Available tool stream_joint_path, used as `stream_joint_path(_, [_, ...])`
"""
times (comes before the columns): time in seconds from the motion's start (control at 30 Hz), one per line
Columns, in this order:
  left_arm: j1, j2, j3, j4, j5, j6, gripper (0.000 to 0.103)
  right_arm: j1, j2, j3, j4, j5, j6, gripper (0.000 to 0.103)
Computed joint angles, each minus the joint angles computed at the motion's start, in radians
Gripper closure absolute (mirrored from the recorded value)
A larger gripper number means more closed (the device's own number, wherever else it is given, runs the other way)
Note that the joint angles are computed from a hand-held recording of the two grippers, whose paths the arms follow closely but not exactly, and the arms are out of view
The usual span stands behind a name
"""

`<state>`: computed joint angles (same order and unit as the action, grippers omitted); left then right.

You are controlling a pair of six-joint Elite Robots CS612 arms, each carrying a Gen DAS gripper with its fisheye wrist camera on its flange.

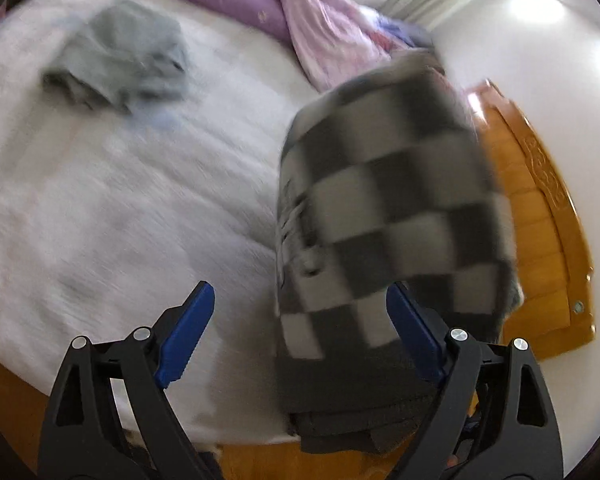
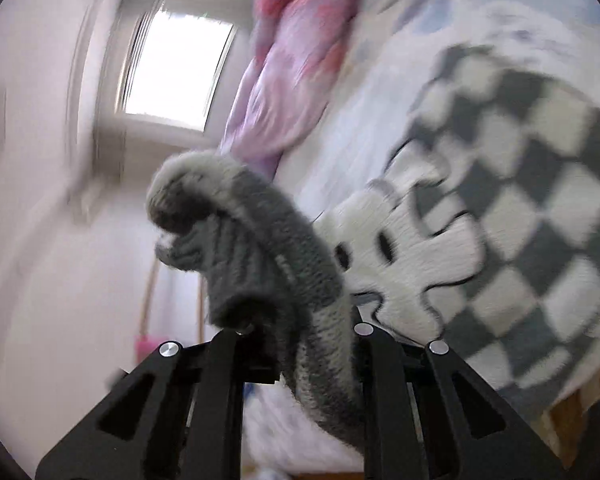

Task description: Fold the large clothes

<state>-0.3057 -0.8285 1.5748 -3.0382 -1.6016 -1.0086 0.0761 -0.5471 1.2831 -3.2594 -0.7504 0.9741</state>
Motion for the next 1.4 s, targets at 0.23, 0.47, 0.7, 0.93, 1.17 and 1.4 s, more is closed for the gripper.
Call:
stream_joint_path(0.23, [-0.025,0.104,-0.146,0.17,-0.138,0.073,0.013,-0.06,-0.037,0.138,-0.005,-0.182,0.132,0.089])
stream_joint_path(0.47, [-0.039,0.174,-0.229,0.334,-0.201,0.108,0.013,-0.077,-0.027,0.112,0.281,-0.194,0.002,0.082])
stream_joint_path(0.7, [-0.042,0.195,-0.221,0.35,-0.262,0.078,0.012,-0.08,-0.045,0.07,0.476,-0.165,-0.234,0.074])
stream_joint_path(0.93, [-0.042,0.225,-0.274,0.408,-0.263,0.096,0.011,-0.077,-0.067,0.062,0.558,-0.35,-0.345,0.029])
stream_joint_path(1.17, [-0.032,0.256,-0.291,0.383,-0.32,0.038,0.009,-0.139,0.113,-0.015,0.412,0.16,-0.031,0.025])
stream_joint_path(1.4, [-0.03,0.27,-0.265,0.315,-0.361,-0.017,0.007,-0.133,0.17,-0.084,0.338,0.189,-0.008,0.016])
